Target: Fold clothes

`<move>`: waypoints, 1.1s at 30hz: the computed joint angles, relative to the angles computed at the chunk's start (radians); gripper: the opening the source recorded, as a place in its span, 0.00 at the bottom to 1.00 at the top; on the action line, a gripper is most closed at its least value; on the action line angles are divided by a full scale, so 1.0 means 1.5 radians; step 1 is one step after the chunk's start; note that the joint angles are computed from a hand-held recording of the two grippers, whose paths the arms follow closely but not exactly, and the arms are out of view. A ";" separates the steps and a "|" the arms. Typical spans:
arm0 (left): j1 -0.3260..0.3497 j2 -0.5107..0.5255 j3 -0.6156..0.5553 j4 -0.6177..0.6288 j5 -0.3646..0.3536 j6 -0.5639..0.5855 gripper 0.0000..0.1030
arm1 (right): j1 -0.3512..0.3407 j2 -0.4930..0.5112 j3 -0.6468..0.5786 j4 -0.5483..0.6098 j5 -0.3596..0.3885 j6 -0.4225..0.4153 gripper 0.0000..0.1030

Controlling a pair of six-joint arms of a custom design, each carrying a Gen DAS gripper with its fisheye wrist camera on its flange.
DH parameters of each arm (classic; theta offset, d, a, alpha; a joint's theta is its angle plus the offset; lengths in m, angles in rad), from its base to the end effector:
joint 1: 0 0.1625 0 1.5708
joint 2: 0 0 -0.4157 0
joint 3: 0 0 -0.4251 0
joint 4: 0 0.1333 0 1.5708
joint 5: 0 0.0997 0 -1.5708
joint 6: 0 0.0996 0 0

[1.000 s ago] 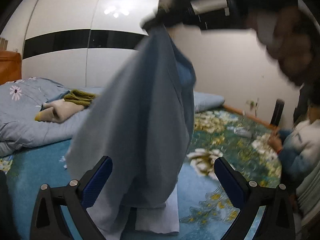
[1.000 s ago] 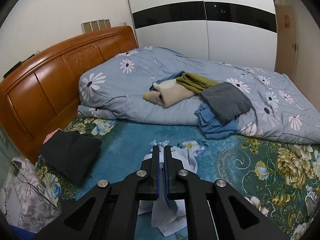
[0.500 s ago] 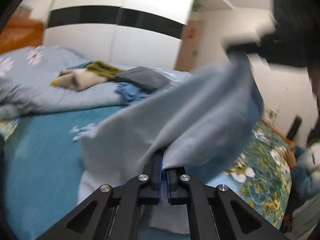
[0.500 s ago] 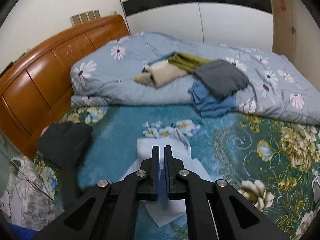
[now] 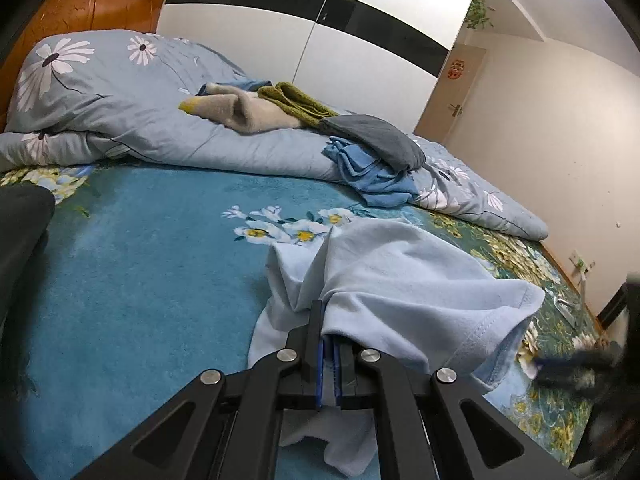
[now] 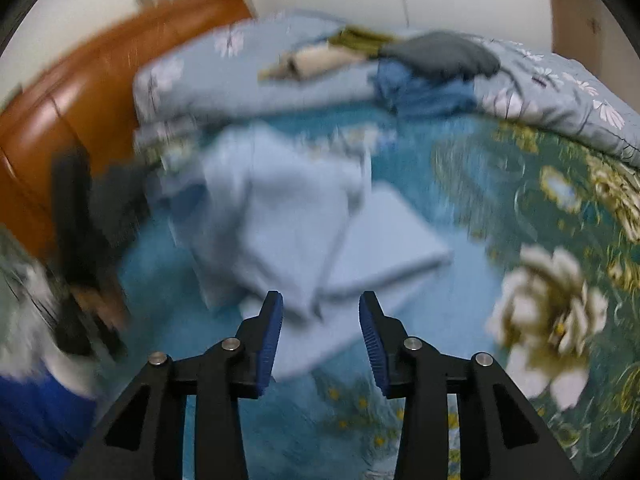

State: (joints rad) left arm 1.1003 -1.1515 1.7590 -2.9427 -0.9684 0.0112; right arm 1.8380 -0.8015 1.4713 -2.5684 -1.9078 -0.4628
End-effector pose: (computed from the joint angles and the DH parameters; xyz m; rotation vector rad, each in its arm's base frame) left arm -0.1242 -0.6627 0.3093 0.2925 2.4967 -1.1527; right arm 0.2941 -0.6941 0.1403 0.9086 -2.5944 0.4066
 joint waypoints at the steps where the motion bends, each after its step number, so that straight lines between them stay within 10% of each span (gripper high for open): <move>1: 0.000 0.001 -0.003 0.002 0.001 0.002 0.03 | -0.004 0.006 0.009 -0.011 -0.014 -0.003 0.40; 11: 0.007 0.002 -0.017 0.025 0.007 0.003 0.04 | -0.039 0.028 0.002 -0.029 0.131 0.046 0.40; 15: 0.008 -0.004 -0.017 0.035 0.009 0.000 0.04 | -0.040 0.042 -0.017 -0.017 0.136 0.074 0.38; 19: 0.002 -0.012 -0.012 0.038 0.021 0.009 0.04 | -0.040 0.050 -0.031 -0.007 0.153 0.112 0.05; 33: -0.079 -0.049 -0.008 -0.078 0.092 0.200 0.03 | -0.004 -0.065 0.035 -0.172 0.161 0.172 0.02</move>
State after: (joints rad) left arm 0.9813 -1.2246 1.7468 -3.0598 -0.8311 0.3108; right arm 1.8321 -0.8997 1.5235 -2.8271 -1.6668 -0.2051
